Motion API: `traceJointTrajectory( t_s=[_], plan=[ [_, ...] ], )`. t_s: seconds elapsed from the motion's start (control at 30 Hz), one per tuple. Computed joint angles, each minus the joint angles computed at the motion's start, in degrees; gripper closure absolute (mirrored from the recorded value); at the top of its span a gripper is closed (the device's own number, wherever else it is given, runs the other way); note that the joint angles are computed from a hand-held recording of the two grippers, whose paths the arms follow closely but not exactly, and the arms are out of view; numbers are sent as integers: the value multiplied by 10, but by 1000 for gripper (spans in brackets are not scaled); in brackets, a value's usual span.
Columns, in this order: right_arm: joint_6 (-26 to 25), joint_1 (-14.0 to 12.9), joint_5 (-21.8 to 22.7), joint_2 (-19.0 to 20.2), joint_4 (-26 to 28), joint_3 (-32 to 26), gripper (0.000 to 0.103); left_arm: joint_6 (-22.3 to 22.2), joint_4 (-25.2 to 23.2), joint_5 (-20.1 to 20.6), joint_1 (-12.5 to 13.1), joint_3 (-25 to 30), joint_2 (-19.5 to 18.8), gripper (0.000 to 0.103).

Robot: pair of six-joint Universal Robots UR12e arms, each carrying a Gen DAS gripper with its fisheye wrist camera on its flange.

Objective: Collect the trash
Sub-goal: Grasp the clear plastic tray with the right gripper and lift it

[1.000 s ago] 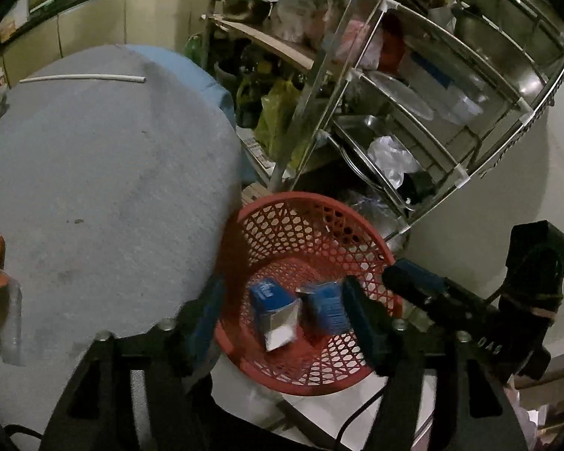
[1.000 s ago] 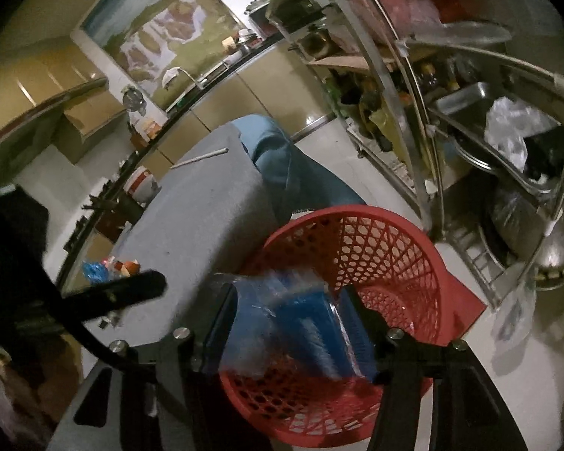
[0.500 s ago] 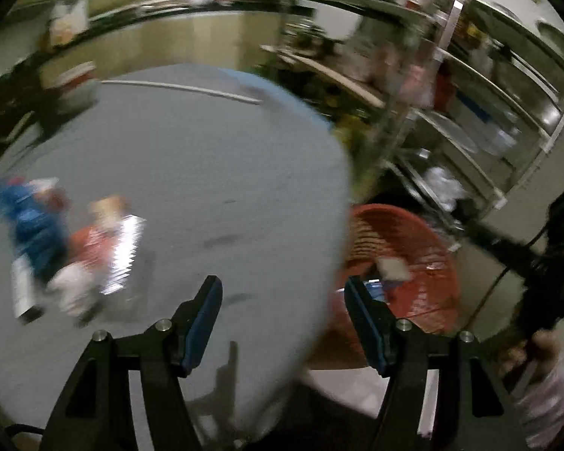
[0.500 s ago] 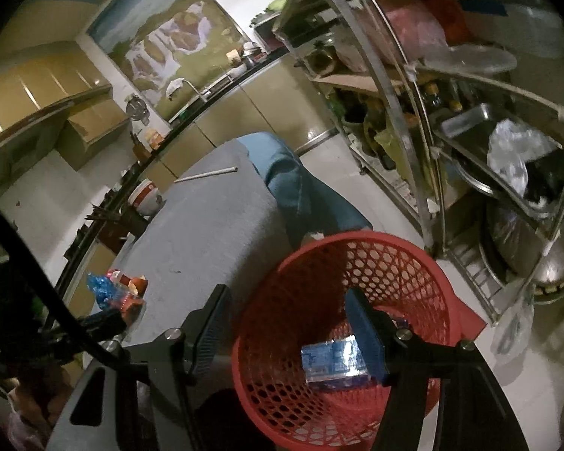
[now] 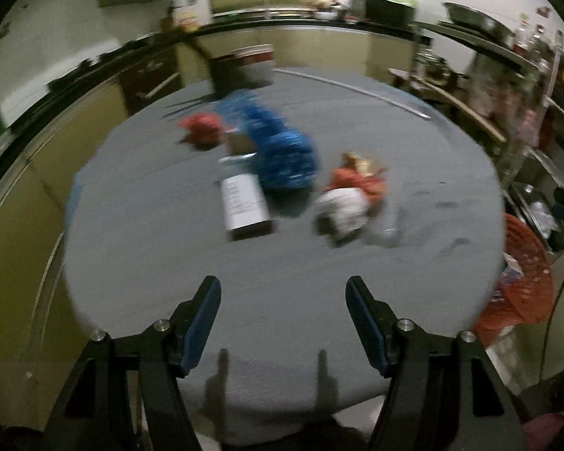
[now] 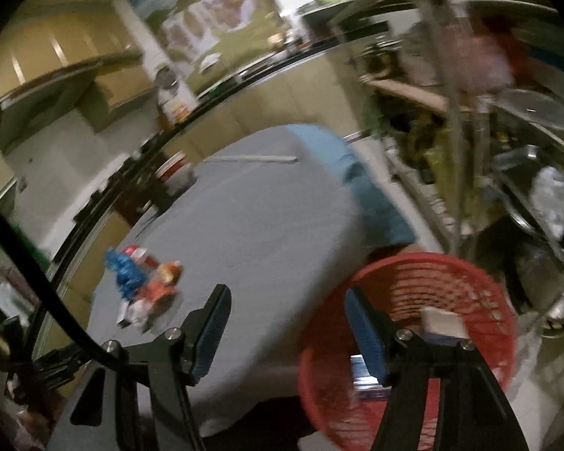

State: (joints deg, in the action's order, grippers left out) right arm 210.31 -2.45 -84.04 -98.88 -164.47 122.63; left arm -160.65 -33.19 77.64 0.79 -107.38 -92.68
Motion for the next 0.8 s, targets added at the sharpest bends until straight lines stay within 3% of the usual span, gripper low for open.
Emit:
traceJointTrajectory(
  t_s=[0.27,0.4,0.5,0.8],
  plan=[
    [-59,60,73,94,58,-99,36,-28,-1,-21,33,-3,-6,33],
    [-64,69,96,130,103,-137,36,-38,-2,-29,35,7,-17,33],
    [-50,73,102,158,149,-170,37,-49,-3,-34,36,15,-25,33],
    [44,63,190,212,194,-224,37,-47,-18,-48,30,24,-37,33]
  ],
)
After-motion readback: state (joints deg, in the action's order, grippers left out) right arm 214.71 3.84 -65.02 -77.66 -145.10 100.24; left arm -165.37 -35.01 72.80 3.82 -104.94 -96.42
